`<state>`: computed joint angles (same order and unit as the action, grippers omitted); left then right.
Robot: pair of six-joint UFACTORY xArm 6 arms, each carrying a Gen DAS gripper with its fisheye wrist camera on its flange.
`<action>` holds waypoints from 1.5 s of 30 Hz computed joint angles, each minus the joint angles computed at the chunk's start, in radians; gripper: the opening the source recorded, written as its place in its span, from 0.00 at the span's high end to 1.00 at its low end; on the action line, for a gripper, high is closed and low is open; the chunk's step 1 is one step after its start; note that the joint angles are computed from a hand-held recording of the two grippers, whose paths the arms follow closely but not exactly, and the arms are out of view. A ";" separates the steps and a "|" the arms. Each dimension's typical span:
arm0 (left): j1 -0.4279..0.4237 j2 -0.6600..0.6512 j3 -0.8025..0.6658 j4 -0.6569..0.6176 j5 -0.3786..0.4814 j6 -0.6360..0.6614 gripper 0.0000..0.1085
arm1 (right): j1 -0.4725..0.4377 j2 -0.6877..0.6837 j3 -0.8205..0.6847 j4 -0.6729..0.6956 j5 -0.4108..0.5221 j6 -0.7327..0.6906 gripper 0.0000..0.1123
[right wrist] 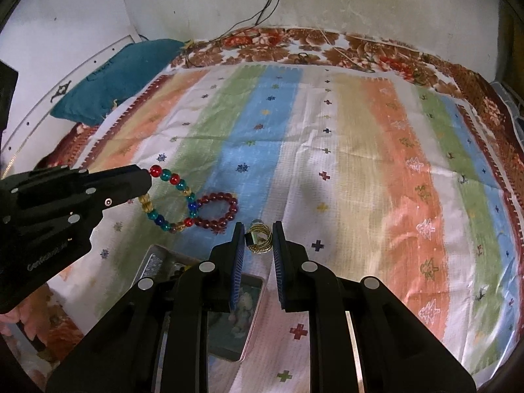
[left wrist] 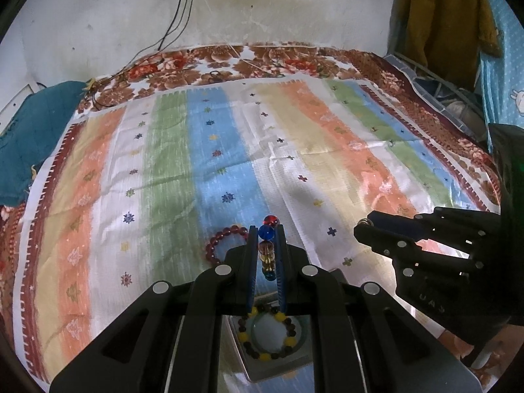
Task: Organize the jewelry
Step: 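Carry the multicolor bracelet and gold ring over the tin and open both tools, then move the open left tool to the red bead bracelet while the right tool approaches the clear ring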
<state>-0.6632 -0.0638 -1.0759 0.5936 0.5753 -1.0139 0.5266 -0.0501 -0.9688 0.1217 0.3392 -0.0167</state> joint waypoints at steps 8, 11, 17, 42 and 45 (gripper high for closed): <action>-0.027 -0.047 0.052 0.023 -0.008 -0.038 0.91 | 0.009 -0.029 0.028 0.033 0.015 -0.022 0.84; -0.040 -0.053 0.061 0.028 0.003 -0.041 0.91 | 0.014 -0.032 0.035 0.038 0.029 -0.035 0.84; -0.053 -0.074 0.084 0.039 0.001 -0.069 0.91 | 0.026 -0.060 0.060 0.058 0.027 -0.049 0.84; -0.032 -0.101 0.117 0.001 0.040 -0.111 0.46 | 0.026 -0.041 0.047 0.094 0.095 -0.083 0.49; -0.010 -0.091 0.125 -0.043 -0.002 -0.080 0.41 | 0.022 -0.034 0.046 0.041 0.086 -0.041 0.43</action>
